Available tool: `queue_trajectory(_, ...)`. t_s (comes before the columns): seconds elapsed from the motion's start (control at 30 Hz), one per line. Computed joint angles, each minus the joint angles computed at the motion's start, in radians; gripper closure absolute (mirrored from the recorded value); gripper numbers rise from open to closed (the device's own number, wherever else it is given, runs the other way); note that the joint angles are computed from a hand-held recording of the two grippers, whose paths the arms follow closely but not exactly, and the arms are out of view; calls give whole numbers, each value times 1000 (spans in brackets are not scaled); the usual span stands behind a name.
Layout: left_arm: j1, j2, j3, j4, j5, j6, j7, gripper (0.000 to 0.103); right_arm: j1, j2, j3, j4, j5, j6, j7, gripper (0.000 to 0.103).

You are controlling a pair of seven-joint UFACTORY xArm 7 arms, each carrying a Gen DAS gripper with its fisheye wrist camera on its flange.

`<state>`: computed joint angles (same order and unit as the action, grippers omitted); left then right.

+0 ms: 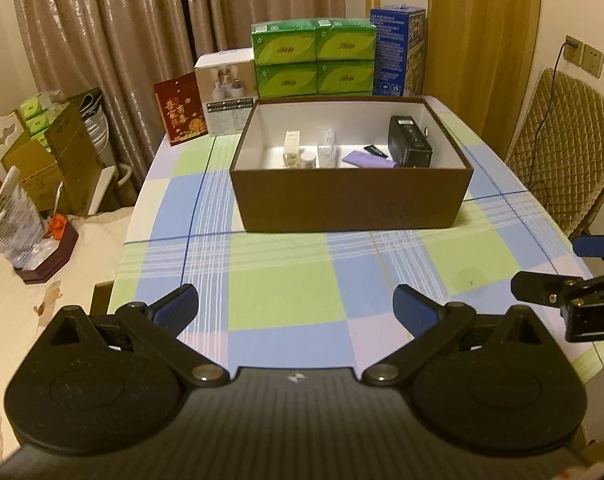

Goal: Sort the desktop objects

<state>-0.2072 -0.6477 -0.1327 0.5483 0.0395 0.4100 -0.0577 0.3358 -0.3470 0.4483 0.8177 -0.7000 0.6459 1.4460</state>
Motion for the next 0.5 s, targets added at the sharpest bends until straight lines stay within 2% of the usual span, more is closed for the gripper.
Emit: queue_trajectory(0.5, 10, -88, -29, -58, 23, 62, -59, 1, 32, -38, 17, -30, 43, 9, -41, 2)
